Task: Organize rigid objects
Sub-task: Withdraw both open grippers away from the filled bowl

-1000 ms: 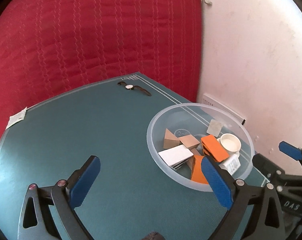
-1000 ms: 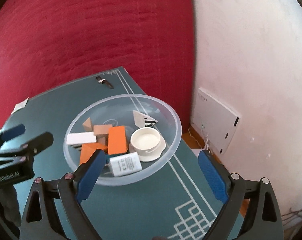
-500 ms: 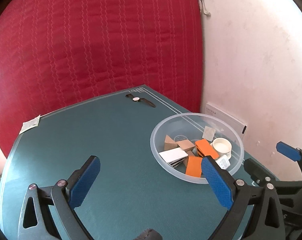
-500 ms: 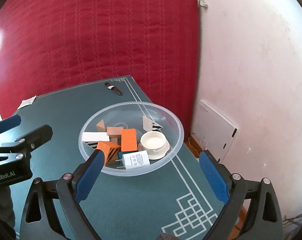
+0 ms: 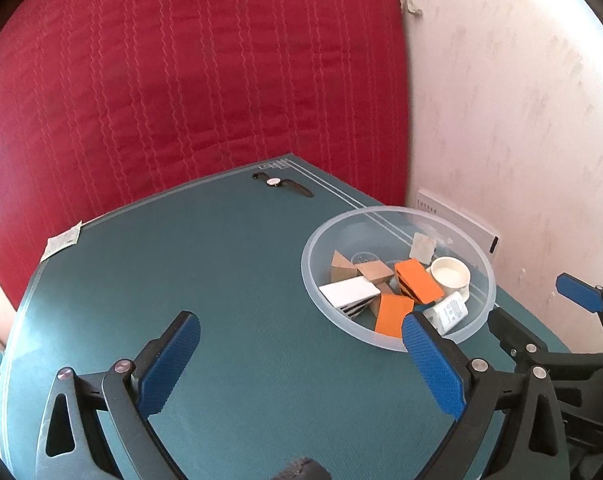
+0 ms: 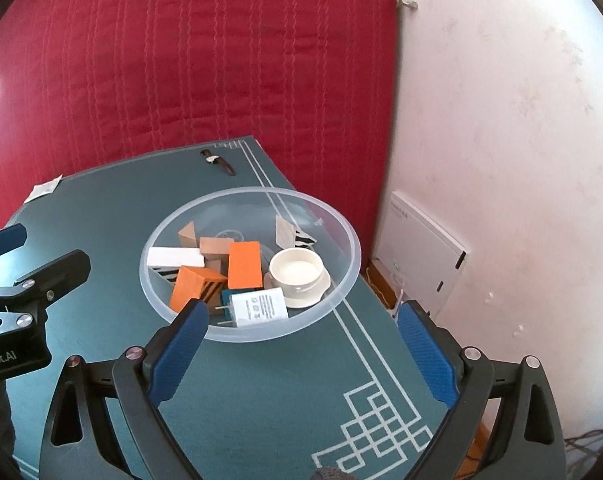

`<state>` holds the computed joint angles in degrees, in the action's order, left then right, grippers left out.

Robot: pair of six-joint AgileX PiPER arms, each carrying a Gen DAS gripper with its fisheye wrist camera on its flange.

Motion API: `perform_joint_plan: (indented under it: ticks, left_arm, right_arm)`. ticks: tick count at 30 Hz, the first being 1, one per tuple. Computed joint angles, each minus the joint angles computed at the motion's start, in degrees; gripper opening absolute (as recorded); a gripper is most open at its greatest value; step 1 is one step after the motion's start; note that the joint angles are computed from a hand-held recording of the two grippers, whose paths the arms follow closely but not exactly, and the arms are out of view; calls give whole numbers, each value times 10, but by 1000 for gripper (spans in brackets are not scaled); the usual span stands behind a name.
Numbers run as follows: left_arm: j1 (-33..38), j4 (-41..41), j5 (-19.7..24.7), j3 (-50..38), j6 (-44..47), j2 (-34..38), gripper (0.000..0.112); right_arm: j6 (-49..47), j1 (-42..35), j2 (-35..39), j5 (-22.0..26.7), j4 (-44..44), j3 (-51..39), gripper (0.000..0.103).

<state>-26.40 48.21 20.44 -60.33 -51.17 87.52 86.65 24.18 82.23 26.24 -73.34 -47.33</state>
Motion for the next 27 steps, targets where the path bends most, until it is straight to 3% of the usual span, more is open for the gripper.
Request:
perform_joint_plan:
  ticks: [12,27]
  left_arm:
    - [-22,29,22,1,-30,13,103]
    - [-22,10,20,2,-3,16,103]
  right_arm:
    - [-19,-9,14,6,13,-3,96]
    - [-32,-6,26,10,19,-7,96]
